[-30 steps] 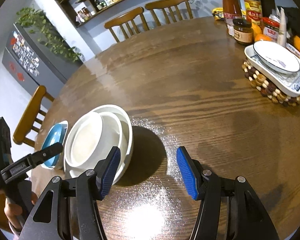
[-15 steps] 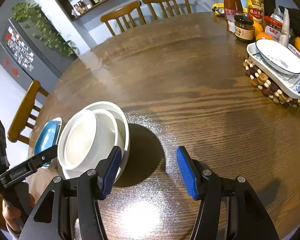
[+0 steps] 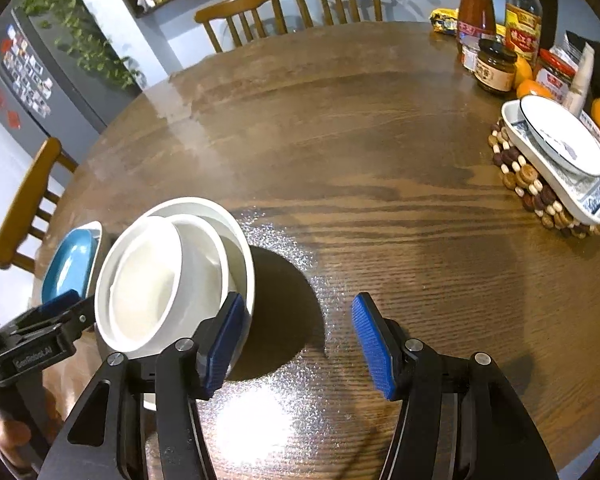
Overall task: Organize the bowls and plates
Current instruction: 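Move both grippers to the nested bowl stack and grasp the large bowl's rim, then lift the bowl stack with both grippers and carry it toward the teal plate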
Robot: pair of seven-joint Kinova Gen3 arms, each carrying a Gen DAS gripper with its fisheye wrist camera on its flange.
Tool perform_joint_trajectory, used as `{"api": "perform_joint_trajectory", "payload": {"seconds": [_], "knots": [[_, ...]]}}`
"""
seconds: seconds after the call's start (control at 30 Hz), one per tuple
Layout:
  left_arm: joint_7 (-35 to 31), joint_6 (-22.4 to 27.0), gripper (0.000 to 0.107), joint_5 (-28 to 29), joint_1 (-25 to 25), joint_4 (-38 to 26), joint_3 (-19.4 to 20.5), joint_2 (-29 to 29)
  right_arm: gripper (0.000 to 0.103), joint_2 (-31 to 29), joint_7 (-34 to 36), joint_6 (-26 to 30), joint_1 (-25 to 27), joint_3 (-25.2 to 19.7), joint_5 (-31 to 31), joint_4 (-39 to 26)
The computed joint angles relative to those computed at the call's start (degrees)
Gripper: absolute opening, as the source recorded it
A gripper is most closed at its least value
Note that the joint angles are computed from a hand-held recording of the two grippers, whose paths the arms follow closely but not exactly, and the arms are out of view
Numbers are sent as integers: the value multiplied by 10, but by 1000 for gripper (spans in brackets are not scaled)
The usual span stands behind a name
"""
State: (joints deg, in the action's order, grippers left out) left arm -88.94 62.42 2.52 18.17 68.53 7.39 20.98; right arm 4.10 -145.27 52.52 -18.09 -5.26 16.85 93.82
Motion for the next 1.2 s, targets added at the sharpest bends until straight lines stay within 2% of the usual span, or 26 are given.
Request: {"api": "perform_joint_trajectory", "payload": {"seconds": [0.13,0.17,0.23,0.37,0.47,0.63,0.73,0.8,0.87,0.93,1.03,1.1,1.2], "knots": [[0,4,83,-31,18,-10,-5,3,53,1,4,-5,0,0,-2,-1],[-5,8,80,-23,12,-13,-1,5,51,-1,8,-12,2,0,-7,3],[-20,24,68,11,-10,-24,10,13,44,-3,19,-29,6,0,-19,8],[-34,26,58,41,-21,-23,11,14,32,-4,23,-37,3,-3,-17,9],[-44,28,46,66,-31,-24,15,15,25,-4,31,-46,5,-2,-25,12],[-62,21,24,97,-39,-14,21,11,23,-16,47,-83,18,2,-54,35],[-56,15,22,95,-31,-8,18,7,23,-21,51,-97,24,2,-66,45],[-45,11,22,94,-28,-4,15,4,15,-20,61,-105,27,1,-75,45],[-42,6,20,87,-23,-3,14,3,11,-14,48,-93,20,-2,-58,33],[-35,2,16,72,-13,-3,12,2,10,-7,28,-77,7,0,-32,22],[-41,11,3,62,-5,-16,16,8,11,-8,27,-84,11,-2,-38,25],[-31,17,2,43,9,-27,9,12,11,-8,21,-84,10,-1,-36,25],[-33,19,2,61,-6,-29,15,15,11,-9,5,-84,6,-1,-24,27]]}}
